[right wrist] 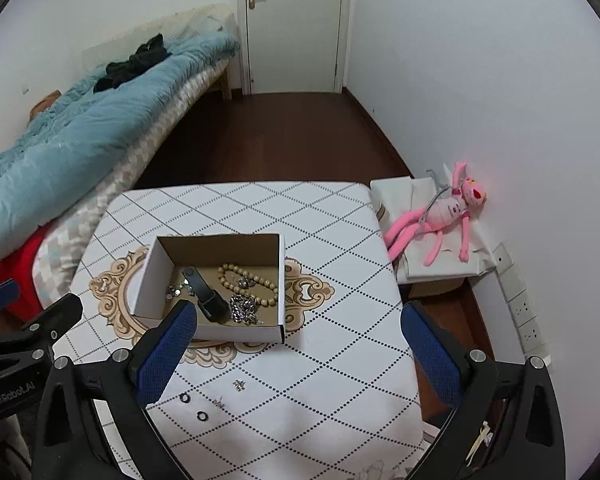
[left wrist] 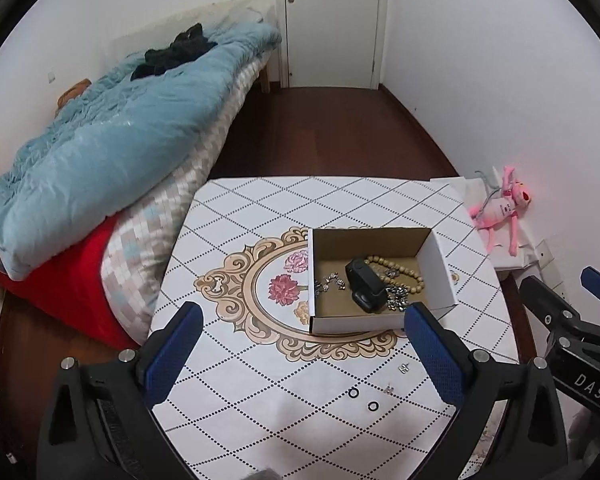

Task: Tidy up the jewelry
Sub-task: 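Lift both grippers out of the box back toward the remaining jewelry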

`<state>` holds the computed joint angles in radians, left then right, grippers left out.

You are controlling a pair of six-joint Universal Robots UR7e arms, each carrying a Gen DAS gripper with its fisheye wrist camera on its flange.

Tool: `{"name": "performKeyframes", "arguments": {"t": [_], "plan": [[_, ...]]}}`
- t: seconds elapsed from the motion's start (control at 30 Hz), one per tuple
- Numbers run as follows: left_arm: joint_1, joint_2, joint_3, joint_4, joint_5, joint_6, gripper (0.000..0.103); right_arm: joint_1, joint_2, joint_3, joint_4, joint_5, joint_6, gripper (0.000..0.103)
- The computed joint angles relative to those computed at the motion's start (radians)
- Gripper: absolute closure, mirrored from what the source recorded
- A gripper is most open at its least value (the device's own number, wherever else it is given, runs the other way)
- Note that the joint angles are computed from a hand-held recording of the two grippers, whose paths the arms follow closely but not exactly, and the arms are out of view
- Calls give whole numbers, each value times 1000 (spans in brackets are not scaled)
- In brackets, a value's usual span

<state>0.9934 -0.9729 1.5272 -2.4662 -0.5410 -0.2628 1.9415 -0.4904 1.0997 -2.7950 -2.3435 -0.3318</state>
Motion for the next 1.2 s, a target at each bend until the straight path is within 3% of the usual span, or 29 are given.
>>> {"name": "performKeyframes", "arguments": {"t": [0.37,0.53,0.7,0.77,0.83,0.9,1.03,1.2], "plan": [[-33,-27,39,-8,31,-30,0,17,-68,83,-55,20,20,0],[-16,-17,55,18,39,-55,0,0,-76,102,18,27,73,0],[45,-5,68,157,24,-173,0,-47,-68,129,129,86,148,1],[72,0,76,199,6,-204,0,-77,-56,138,186,138,182,10],[95,7,82,248,-3,-242,1,-99,-40,141,222,170,206,28],[114,12,84,287,-15,-270,1,-120,-16,141,227,189,215,31],[138,22,91,302,-25,-275,1,-142,30,129,198,206,192,50],[151,32,91,284,-45,-251,1,-152,77,100,191,215,155,54]]}}
